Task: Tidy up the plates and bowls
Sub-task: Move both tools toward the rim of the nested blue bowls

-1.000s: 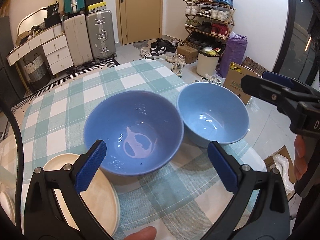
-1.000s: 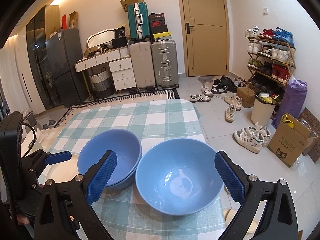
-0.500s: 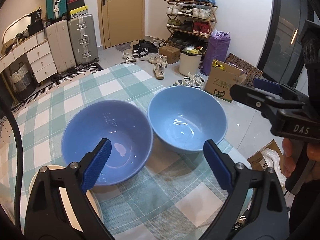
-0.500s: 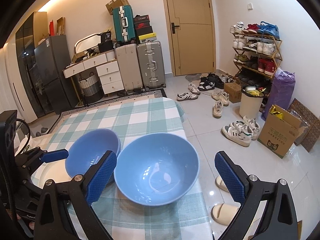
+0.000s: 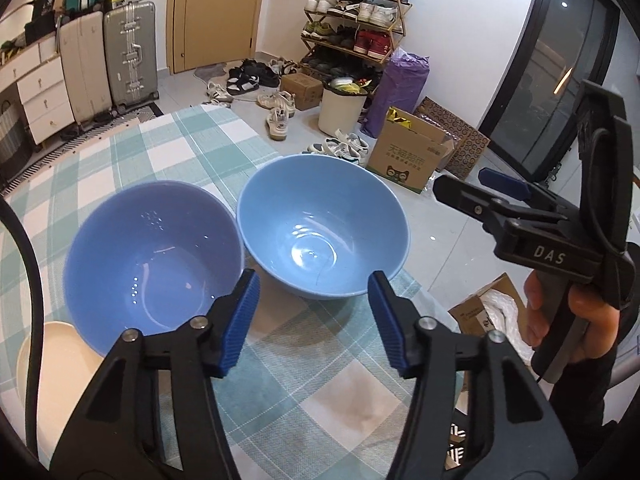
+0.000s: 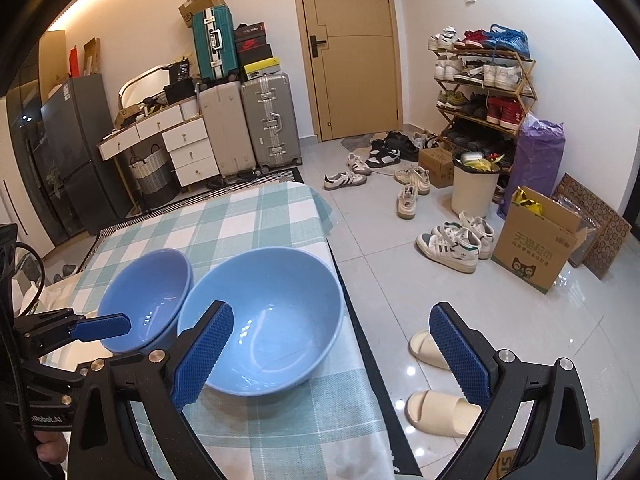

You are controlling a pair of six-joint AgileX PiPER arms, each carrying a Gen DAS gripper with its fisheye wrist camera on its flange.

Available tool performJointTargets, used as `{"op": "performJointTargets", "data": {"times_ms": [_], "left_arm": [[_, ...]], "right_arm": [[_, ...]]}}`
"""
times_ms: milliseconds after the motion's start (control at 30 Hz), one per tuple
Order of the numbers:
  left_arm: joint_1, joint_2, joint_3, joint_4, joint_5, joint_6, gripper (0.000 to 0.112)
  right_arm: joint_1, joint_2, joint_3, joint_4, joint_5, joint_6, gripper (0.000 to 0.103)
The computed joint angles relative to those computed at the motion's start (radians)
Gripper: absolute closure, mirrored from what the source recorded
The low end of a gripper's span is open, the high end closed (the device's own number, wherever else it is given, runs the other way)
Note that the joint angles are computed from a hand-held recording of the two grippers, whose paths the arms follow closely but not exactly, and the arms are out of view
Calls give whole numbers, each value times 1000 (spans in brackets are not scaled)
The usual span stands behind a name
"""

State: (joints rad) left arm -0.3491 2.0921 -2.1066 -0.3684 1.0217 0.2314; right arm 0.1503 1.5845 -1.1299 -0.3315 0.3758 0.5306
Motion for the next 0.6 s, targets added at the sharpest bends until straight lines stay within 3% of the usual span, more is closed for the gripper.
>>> {"op": "performJointTargets", "data": {"times_ms": [233,600], "left_arm": [[-11,38,-39,-35,47,21,76],[-12,142,-158,-21,133,-57,77]], "right_arm": [[-26,35,7,57,-21,-46,3],[-57,122,-29,291,-60,-285,4]]}}
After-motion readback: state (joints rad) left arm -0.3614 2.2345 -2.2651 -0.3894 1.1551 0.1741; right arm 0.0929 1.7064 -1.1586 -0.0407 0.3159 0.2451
